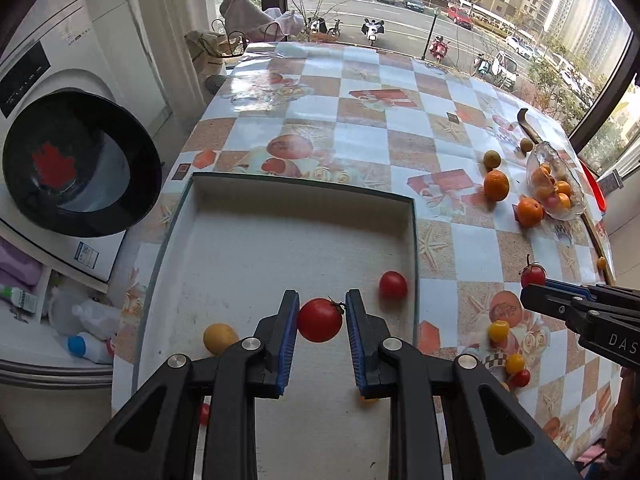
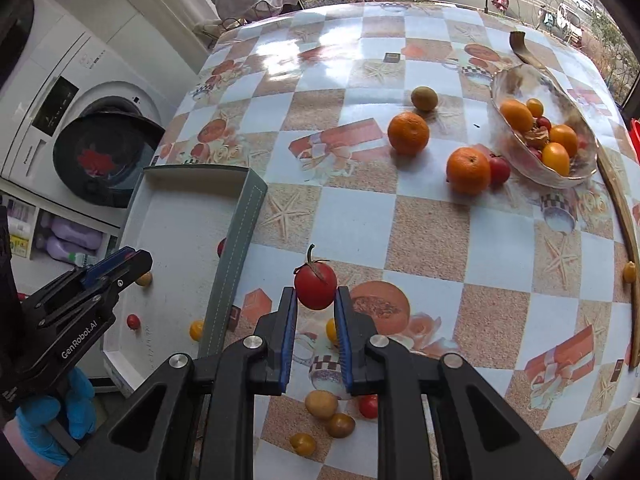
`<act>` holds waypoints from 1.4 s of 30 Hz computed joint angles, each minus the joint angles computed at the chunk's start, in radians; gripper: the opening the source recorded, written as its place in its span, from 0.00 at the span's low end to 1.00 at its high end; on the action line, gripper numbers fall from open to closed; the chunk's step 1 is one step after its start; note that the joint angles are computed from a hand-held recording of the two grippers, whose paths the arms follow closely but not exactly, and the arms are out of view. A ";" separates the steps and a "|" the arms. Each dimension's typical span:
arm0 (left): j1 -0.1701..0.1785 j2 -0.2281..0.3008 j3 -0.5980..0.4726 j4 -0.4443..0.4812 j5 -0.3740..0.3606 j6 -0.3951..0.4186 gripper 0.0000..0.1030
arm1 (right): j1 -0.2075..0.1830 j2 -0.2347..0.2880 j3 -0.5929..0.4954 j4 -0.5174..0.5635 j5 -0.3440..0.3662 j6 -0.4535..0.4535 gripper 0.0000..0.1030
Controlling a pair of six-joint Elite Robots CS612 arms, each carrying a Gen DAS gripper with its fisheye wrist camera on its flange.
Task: Organize fruits
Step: 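Carry both tomatoes into the white tray and open both tools to release them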
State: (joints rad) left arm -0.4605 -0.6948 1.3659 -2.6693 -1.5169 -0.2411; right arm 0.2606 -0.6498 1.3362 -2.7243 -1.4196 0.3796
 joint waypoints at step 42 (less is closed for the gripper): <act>0.055 0.131 -0.166 0.098 0.083 0.023 0.77 | 0.067 0.272 -0.516 0.393 0.021 -0.129 0.39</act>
State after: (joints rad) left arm -0.4052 -0.5638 1.1995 -2.5714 -1.4340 -0.2185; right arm 0.3272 -0.3782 0.8201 -2.3313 -1.3988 0.2503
